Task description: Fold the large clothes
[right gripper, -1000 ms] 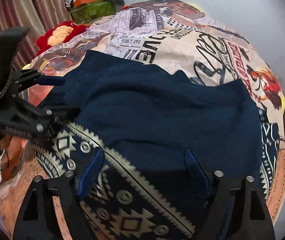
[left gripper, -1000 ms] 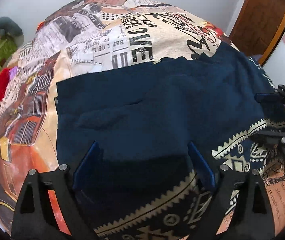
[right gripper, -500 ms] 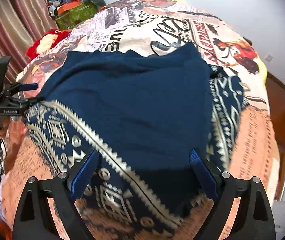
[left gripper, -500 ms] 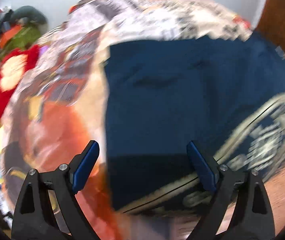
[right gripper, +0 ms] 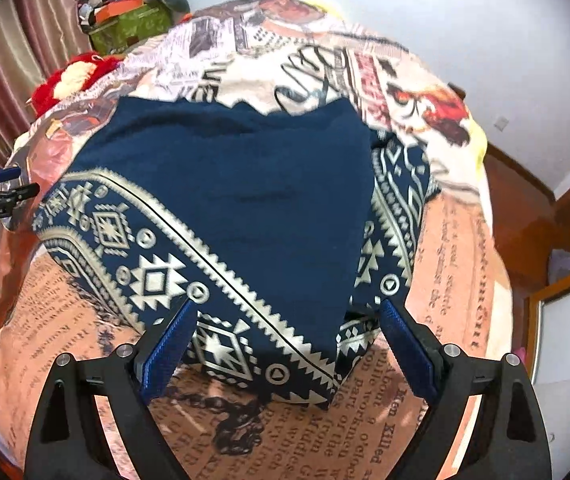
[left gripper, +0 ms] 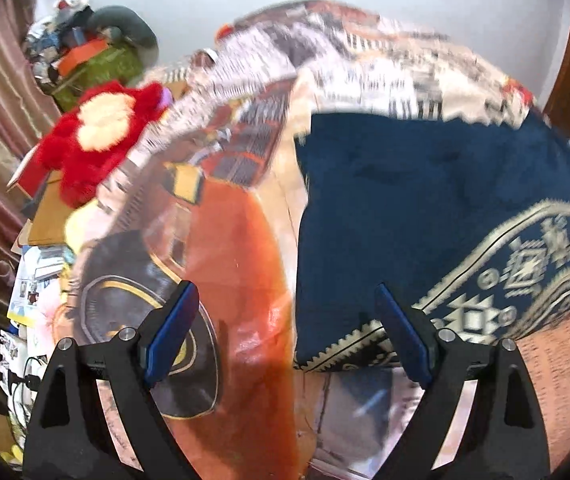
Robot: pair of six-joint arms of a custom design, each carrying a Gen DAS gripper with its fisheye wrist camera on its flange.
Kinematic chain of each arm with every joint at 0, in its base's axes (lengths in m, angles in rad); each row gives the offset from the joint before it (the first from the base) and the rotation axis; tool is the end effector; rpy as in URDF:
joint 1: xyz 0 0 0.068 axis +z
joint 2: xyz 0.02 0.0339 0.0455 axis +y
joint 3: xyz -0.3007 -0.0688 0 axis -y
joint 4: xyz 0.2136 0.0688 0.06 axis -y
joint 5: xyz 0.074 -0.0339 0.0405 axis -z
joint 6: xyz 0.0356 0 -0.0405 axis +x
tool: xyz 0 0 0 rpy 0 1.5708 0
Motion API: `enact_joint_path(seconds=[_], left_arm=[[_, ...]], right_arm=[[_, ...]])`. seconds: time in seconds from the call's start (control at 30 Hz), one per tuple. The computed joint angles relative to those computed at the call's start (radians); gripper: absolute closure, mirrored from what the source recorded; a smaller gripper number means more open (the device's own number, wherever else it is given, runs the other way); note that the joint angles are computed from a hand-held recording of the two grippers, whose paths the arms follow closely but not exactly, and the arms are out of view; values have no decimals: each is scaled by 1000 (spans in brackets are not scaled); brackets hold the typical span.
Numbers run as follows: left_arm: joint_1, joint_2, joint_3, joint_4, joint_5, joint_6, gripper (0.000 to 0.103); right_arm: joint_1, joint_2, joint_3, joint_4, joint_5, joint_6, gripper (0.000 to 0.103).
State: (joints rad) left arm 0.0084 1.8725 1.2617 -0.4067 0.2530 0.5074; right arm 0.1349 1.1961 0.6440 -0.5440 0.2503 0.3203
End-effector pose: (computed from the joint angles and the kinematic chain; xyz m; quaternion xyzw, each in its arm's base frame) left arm 0.3758 -0.0058 0.2350 0.2690 0.9162 -0.0482 0.2929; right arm 0.1725 0.0145 0.2359 0.1185 0.9575 -0.0656 0.2546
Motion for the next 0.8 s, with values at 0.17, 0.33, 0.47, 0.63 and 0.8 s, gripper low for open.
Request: enact_joint_path(seconds=[0.17, 0.33, 0.47, 0.63, 0.8], left_arm=[[37, -91, -27, -21, 118, -67, 12], [68, -104, -21, -107, 234, -160, 12], [73, -71, -28, -186, 284, -195, 12], [63, 0, -39, -264, 315, -218, 12], [60, 92, 1, -378, 417, -229, 12]], right_arm=[[101, -17, 99, -34, 76, 75, 11], [185, 39, 197, 13, 117, 118, 10], [232, 157, 252, 64, 112, 115, 10], [246, 338, 276, 116, 71, 93, 10], [221, 464, 260, 153, 7, 75, 10]])
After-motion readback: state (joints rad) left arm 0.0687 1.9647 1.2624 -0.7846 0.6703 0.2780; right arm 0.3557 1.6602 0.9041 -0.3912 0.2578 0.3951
